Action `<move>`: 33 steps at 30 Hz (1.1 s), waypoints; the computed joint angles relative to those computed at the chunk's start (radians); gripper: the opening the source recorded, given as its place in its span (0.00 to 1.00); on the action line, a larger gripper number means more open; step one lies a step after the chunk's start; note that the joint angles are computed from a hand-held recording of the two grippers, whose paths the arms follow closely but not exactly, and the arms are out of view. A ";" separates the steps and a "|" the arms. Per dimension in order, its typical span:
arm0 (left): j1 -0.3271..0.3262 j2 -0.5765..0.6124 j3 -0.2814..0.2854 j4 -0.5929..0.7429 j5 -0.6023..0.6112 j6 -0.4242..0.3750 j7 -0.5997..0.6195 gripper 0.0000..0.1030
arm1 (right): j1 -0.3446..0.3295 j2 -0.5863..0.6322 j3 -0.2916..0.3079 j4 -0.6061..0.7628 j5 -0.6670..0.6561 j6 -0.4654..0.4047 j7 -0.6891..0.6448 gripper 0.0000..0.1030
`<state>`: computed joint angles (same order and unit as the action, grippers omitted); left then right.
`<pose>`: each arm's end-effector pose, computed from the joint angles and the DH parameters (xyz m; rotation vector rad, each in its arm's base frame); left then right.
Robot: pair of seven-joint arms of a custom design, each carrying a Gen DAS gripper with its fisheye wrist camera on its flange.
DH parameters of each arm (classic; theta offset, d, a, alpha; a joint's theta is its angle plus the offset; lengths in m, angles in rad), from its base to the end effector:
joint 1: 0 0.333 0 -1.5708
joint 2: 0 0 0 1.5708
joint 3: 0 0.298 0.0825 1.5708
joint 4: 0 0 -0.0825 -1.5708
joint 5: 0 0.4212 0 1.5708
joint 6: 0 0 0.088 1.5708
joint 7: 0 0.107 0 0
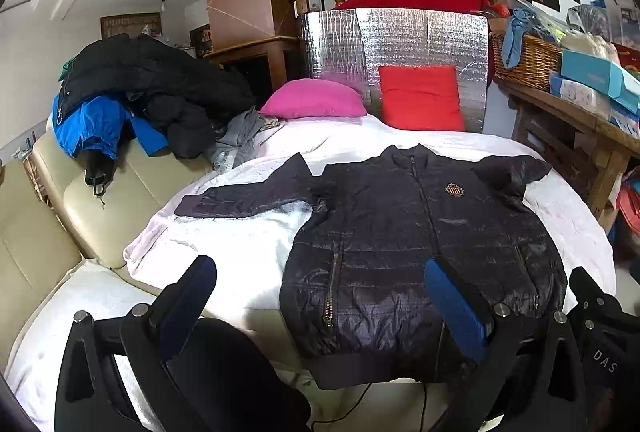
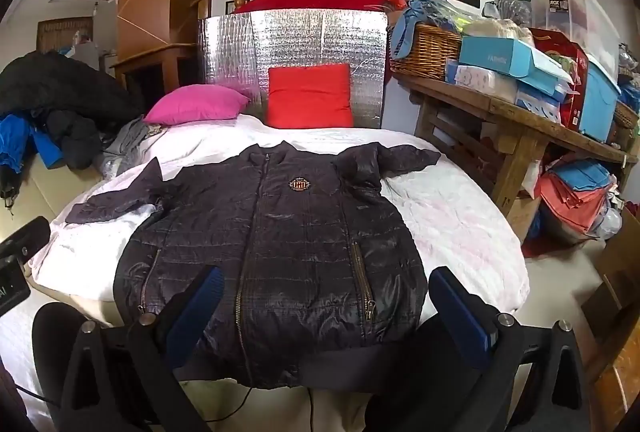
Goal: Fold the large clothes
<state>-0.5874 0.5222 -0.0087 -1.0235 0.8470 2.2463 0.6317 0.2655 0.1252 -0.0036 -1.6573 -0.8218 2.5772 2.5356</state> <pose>0.6546 -0.4157 0.6276 -1.5879 1.5231 -0.7765 0.6584 0.1896 0.5930 -1.4989 1.7865 -1.0219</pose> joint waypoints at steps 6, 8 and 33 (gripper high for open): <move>0.001 0.001 0.000 0.001 -0.005 0.002 0.002 1.00 | 0.001 -0.004 -0.001 -0.005 -0.010 0.001 0.009 1.00; 0.002 0.001 -0.001 0.000 -0.008 0.002 0.001 1.00 | 0.001 -0.002 0.000 -0.001 -0.009 -0.005 0.003 1.00; 0.013 -0.007 -0.006 -0.022 -0.028 0.017 -0.003 1.00 | 0.003 0.006 0.002 0.005 0.037 -0.015 -0.034 1.00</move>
